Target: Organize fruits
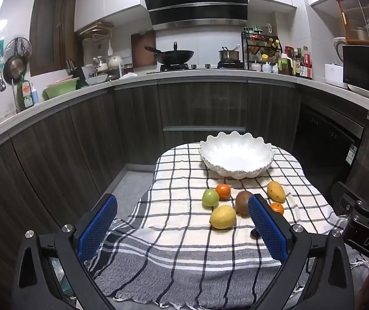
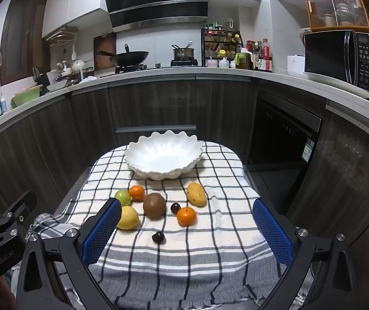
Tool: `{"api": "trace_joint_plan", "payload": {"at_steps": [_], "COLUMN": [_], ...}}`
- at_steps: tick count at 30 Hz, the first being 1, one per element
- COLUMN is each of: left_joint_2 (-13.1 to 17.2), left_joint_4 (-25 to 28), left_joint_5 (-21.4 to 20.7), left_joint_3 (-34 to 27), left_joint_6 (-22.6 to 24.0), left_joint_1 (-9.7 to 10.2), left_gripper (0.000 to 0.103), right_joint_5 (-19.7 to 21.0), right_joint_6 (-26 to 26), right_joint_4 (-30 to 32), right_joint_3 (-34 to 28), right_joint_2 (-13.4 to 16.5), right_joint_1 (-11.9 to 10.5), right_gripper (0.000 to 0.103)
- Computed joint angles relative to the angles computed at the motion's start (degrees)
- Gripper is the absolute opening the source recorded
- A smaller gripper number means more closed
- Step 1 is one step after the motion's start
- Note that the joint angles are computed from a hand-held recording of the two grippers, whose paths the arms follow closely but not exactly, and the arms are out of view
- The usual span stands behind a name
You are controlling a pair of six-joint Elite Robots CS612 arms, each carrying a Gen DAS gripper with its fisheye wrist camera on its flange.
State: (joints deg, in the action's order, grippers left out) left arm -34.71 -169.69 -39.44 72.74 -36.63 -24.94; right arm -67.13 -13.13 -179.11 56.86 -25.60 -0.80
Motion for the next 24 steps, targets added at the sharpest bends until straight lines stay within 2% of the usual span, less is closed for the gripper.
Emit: {"api": "trace_joint_plan", "payload": {"at_steps": [1, 12, 24], "left_joint_2": [-0.22, 0.4, -0.22], "left_joint_4": [0.63, -1.13, -0.54], "left_joint_5": [-0.86, -0.42, -0.2], "left_joint_3": [0.12, -0.2, 0.19], "left_joint_6": [-0.55, 0.63, 0.13], "left_joint_1": [0.09, -0.09, -0.22], "left_gripper": [0.103, 0.103, 0.103], "right_joint_5": [0.05, 0.34, 0.46], "right_joint_6": [-0.13, 0.25, 0.27], "right_joint_4": [0.21, 0.18, 0.09], "right_joint_3": [0.02, 0.09, 0.14], "right_joint_2": [-0.04, -0.1, -0.12], "right_joint_1": [-0.01, -0.05, -0.07], "right_gripper": [0.103, 0.103, 0.103]}}
